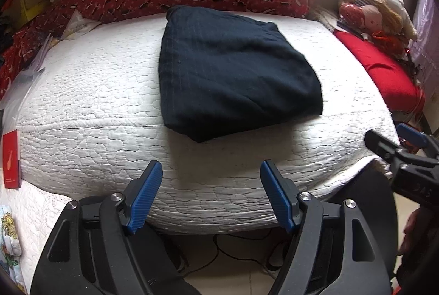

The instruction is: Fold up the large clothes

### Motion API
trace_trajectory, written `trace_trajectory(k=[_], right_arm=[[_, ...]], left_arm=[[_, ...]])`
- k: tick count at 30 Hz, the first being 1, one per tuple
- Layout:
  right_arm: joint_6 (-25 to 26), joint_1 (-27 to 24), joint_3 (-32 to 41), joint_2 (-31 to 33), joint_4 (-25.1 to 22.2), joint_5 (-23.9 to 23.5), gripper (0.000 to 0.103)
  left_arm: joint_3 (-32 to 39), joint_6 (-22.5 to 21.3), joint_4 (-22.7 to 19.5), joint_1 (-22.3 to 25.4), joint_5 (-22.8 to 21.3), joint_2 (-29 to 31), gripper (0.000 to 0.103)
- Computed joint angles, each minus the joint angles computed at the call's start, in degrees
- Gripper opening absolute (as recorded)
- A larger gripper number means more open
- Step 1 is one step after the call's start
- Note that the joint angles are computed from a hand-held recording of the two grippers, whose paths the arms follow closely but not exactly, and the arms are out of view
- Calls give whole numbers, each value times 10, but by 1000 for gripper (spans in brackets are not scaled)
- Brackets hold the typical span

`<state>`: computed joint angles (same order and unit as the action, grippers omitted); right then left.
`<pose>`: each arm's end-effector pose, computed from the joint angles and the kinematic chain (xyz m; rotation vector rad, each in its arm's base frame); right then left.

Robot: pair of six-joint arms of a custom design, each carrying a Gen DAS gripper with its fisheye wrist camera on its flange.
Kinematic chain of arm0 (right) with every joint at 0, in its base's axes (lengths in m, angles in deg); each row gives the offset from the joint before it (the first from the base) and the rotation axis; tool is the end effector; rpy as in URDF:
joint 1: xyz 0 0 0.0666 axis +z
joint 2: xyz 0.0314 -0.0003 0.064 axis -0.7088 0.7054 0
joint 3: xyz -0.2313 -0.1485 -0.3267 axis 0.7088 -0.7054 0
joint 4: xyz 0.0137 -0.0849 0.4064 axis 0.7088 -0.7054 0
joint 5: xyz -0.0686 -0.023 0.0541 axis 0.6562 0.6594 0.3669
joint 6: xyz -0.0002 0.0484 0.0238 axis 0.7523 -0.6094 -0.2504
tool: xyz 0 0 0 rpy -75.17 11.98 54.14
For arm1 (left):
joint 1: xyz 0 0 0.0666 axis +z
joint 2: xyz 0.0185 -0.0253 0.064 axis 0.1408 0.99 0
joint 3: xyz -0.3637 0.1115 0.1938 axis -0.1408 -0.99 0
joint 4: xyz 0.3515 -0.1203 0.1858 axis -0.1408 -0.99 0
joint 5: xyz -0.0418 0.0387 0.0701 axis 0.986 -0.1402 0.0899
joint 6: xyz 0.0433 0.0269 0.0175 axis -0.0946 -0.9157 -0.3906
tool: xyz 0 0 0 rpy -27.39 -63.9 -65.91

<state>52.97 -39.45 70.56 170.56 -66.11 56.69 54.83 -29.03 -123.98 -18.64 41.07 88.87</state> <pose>0.7001 0.0801 0.3880 -0.6364 2.4005 0.2967 0.5988 -0.2847 0.3654 -0.4835 2.4572 0.1279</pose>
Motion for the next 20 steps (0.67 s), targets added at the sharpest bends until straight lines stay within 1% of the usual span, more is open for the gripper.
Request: trace_trajectory(k=[3, 10, 15, 18, 20], right_arm=[[0, 1, 3, 2, -2, 4, 100], [-3, 3, 6, 1, 3, 8, 100], [-4, 3, 4, 1, 2, 9, 100], [-4, 3, 7, 3, -3, 11, 100], [-4, 3, 8, 4, -3, 11, 100]], left_arm=[[2, -4, 5, -1, 9, -2, 74], [10, -4, 1, -2, 1, 1, 74], [3, -19, 14, -7, -27, -3, 74], [4, -19, 13, -5, -17, -2, 74], [12, -18, 3, -4, -11, 3, 74]])
